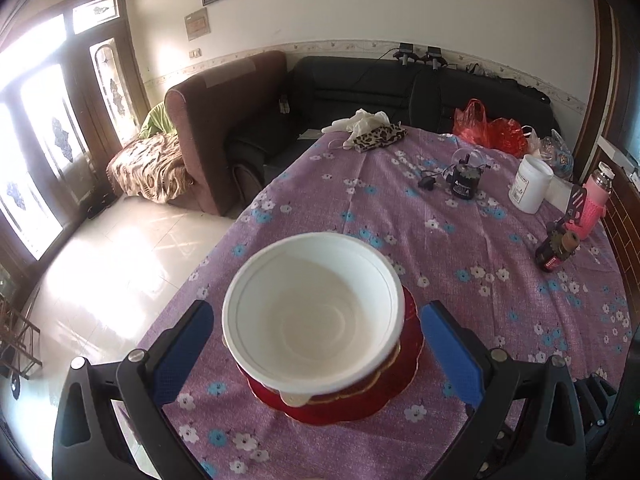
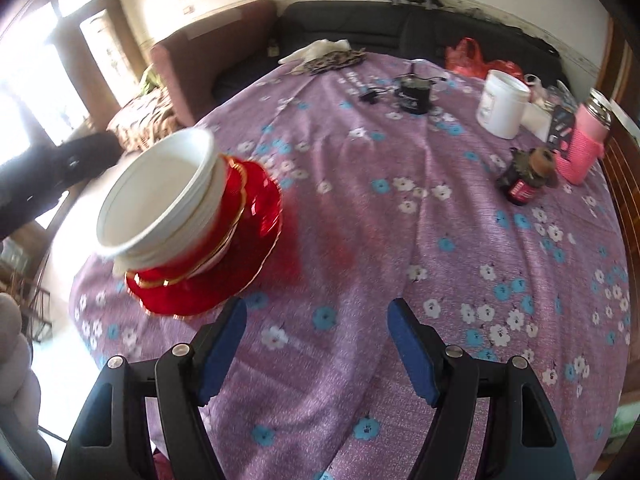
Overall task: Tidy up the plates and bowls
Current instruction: 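Withdraw both open grippers from the stack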
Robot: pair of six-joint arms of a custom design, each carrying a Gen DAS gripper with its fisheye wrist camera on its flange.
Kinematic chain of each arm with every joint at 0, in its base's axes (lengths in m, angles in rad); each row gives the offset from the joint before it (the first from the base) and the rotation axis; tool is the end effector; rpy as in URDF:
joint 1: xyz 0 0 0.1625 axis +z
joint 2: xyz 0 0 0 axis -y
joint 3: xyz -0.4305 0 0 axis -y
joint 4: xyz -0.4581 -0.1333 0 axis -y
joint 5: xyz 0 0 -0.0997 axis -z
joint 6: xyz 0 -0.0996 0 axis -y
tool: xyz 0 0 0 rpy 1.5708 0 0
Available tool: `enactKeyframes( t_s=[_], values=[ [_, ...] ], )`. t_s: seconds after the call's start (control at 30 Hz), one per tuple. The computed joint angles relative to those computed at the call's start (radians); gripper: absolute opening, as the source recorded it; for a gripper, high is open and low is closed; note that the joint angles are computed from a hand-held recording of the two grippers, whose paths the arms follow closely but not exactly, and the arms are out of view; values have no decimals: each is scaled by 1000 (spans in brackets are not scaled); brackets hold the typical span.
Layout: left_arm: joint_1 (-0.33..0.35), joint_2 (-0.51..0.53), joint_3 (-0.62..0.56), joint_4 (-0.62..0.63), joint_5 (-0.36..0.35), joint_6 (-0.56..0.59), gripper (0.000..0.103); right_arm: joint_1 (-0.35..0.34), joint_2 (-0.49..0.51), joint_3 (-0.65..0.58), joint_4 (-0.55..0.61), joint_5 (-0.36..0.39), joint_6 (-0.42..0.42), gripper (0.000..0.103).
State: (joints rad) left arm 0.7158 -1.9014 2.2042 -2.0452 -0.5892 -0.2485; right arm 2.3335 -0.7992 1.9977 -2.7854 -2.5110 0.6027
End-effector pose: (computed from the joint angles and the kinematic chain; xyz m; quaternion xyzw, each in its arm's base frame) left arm -0.1639 -0.4290 0.3956 0.2239 0.8507 -0.3105 0.3603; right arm 0.4303 -0.3737 -0.0127 0.0676 -0.8889 0.2913 0.3469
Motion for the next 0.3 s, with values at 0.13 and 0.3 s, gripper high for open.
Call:
enactKeyframes(
  t_s=[0.13,0.3],
  values=[
    [-14,5,2,54,13,-66,103,1,-15,22,-11,12,-21,78],
    [-37,3,10,89,13,-105,103,-18,-73,81,13,-7,58,80]
  ],
)
